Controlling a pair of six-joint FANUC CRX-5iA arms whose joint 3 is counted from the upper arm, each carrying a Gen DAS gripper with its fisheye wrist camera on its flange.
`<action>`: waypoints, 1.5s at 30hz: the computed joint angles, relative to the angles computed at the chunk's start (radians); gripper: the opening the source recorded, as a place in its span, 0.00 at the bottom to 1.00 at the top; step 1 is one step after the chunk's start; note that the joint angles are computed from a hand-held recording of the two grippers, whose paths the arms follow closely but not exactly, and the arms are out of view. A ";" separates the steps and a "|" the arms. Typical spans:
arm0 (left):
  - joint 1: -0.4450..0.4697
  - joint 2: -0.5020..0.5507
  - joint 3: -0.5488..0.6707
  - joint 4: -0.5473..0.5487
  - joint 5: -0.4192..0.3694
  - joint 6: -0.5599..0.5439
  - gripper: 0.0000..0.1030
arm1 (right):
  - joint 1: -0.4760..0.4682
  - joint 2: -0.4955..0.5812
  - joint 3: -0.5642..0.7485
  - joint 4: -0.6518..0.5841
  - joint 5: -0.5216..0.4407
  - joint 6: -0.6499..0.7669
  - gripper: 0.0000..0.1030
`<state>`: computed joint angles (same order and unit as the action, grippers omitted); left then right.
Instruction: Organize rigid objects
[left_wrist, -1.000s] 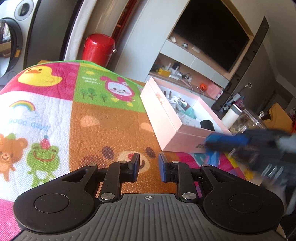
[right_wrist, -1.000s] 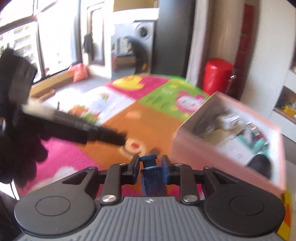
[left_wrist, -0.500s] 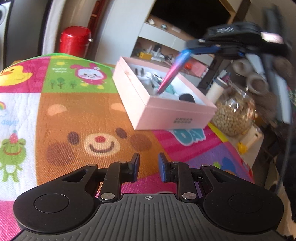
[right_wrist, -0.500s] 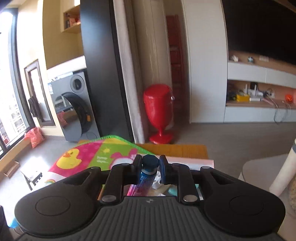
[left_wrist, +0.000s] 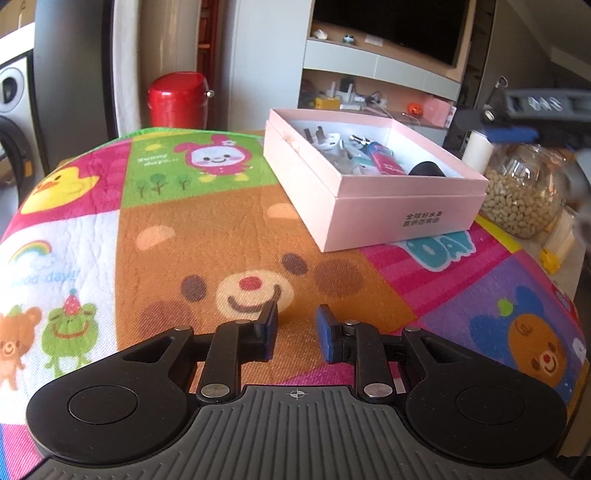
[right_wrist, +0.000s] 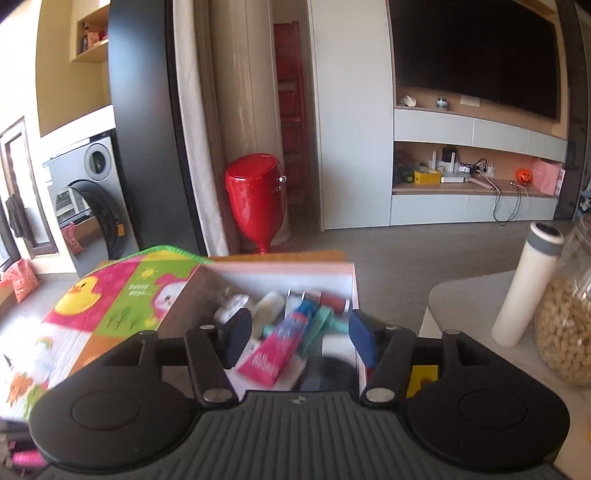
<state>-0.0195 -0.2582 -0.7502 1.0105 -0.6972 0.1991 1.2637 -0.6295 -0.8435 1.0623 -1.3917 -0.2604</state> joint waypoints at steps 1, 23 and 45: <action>-0.014 0.000 -0.001 0.004 0.011 -0.006 0.37 | 0.071 -0.014 -0.017 -0.008 -0.052 -0.040 0.64; -0.247 -0.007 -0.068 0.121 0.399 0.057 0.68 | 0.199 0.144 -0.024 -0.246 -0.059 -0.225 0.98; -0.238 -0.025 -0.077 0.088 0.409 0.087 0.68 | 0.209 0.223 -0.020 -0.221 -0.104 -0.318 1.00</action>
<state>-0.2580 -0.2834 -0.8274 1.0981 -0.2878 0.2862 1.4727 -0.4064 -0.8632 0.8418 -1.4959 -0.5788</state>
